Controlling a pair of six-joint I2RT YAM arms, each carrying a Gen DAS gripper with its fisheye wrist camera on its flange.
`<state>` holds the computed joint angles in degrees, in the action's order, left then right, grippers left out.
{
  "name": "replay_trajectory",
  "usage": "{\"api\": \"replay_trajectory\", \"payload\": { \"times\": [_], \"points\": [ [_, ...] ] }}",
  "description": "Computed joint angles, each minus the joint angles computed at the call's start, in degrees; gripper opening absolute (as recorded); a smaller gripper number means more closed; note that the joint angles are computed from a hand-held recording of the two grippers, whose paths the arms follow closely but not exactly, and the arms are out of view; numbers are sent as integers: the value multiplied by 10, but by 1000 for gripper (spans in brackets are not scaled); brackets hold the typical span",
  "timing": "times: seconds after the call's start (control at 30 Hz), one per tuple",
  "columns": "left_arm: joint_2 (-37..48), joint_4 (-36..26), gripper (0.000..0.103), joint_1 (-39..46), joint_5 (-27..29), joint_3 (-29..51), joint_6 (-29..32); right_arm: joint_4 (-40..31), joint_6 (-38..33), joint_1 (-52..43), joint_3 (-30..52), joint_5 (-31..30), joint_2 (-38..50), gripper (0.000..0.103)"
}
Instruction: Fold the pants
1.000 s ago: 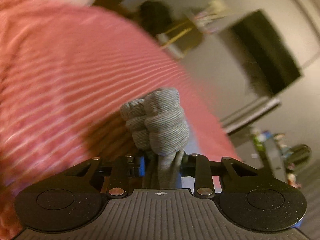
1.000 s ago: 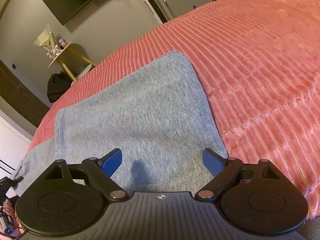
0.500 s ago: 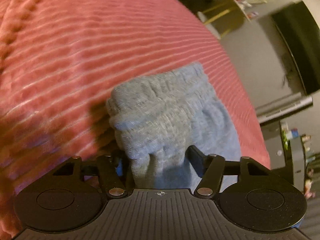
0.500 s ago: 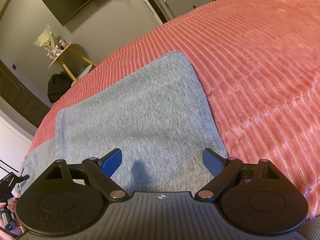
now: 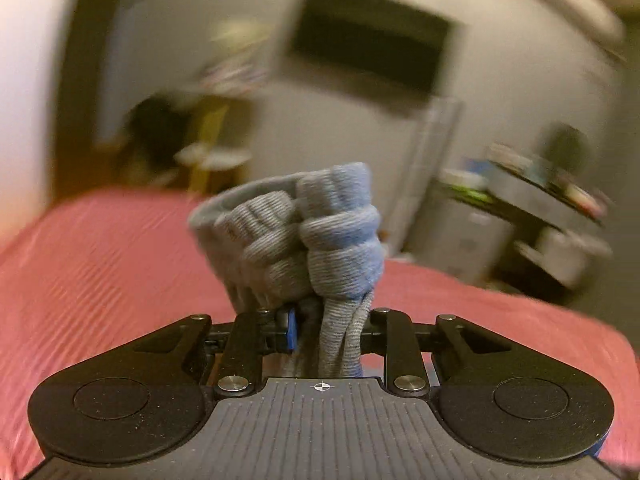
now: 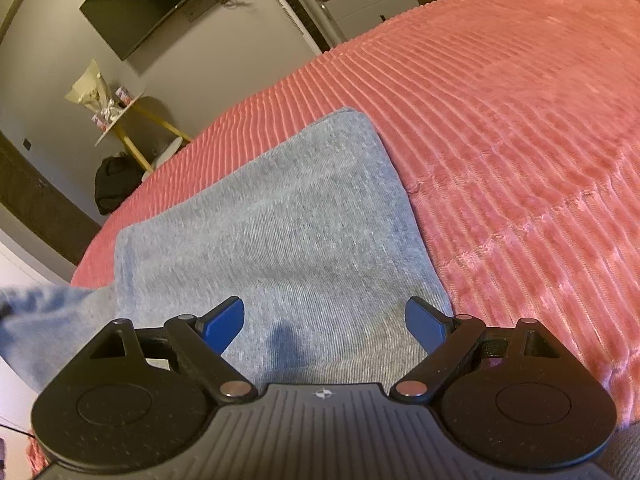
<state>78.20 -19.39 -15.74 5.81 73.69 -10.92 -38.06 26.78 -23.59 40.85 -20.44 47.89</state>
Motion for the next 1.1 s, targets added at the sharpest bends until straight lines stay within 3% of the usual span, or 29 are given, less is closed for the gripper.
{"api": "replay_trajectory", "payload": {
  "times": [0.1, 0.2, 0.3, 0.37, 0.47, 0.57, 0.63, 0.7, 0.83, 0.9, 0.93, 0.97, 1.03, 1.1],
  "points": [
    [9, -4, 29, -131, -32, 25, 36, -3, 9, -24, -4, -25, -15, 88],
    [49, -24, 41, -246, -68, 33, 65, -9, 17, -65, -10, -64, -42, 88],
    [100, -99, 48, -291, -38, 39, 31, -28, 10, -107, -8, -105, -60, 88],
    [89, -92, 50, -288, -26, -6, -7, -43, -2, -138, -6, -138, -69, 87],
    [25, -79, 57, -268, -57, -92, -77, -66, -19, -194, -4, -205, -66, 88],
    [-33, -58, 66, -212, -92, -164, -129, -49, -6, -195, -6, -216, -97, 88],
    [-36, -67, 66, -194, -121, -170, -161, -33, 0, -172, -2, -236, -68, 88],
    [-24, -70, 68, -177, -90, -166, -183, -32, 12, -130, 7, -237, -10, 88],
    [-4, -53, 73, -215, -137, -164, -161, -26, 28, -64, 13, -189, 49, 88],
    [-2, -39, 74, -237, -152, -175, -156, -4, 54, -65, 15, -202, 57, 77],
    [-4, -39, 74, -236, -151, -176, -157, 13, 74, -68, 11, -220, 63, 62],
    [-7, -39, 74, -232, -146, -177, -162, 32, 95, -68, 5, -236, 68, 55],
    [-18, -45, 74, -220, -132, -181, -185, 69, 138, -57, -8, -239, 73, 55],
    [-9, -46, 74, -211, -126, -172, -207, 85, 157, -36, -3, -224, 96, 64]
  ]
}}
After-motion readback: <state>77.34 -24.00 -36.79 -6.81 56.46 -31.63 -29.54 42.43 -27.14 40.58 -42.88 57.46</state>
